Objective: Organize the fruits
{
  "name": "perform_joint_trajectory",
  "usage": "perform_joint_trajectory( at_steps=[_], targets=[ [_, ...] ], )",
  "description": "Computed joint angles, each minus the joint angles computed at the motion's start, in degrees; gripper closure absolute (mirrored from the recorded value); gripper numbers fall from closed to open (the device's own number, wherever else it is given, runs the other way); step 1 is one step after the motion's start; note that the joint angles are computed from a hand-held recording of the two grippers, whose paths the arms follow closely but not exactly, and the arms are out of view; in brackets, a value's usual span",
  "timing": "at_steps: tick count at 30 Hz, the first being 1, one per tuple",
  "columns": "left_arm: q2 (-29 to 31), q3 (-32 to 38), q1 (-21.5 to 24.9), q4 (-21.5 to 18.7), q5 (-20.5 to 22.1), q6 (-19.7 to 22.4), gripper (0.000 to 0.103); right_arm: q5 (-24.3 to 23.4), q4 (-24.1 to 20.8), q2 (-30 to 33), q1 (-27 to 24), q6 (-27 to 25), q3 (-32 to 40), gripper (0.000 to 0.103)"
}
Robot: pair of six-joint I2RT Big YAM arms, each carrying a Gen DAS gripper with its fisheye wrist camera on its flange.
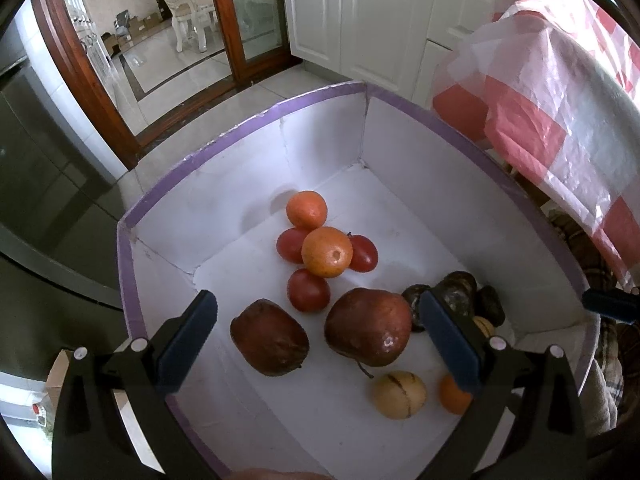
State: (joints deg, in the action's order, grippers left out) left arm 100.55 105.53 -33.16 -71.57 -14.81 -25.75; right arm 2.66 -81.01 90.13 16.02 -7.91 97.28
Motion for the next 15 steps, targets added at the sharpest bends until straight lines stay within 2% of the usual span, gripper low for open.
perform_joint_trajectory(
  at_steps=[6,11,15],
  targets=[
    [-0.12,0.5,-0.02,-0.52,-2.34,-0.07,0.002,-0.13,0.68,-0.69,-0.01,-0.35,-0.19,0.016],
    [0.7,3.06,0.23,-3.09,-2.8,0.59,0.002,-0.61,1.22,-1.51,-0.07,-0.2,0.38,0.016],
    [1.38,6.31,-0.28,-5.18,-5.93,0.12,0.002,-2.94,2.44,-2.99,-0.62,-0.72,0.84,0.016]
  ],
)
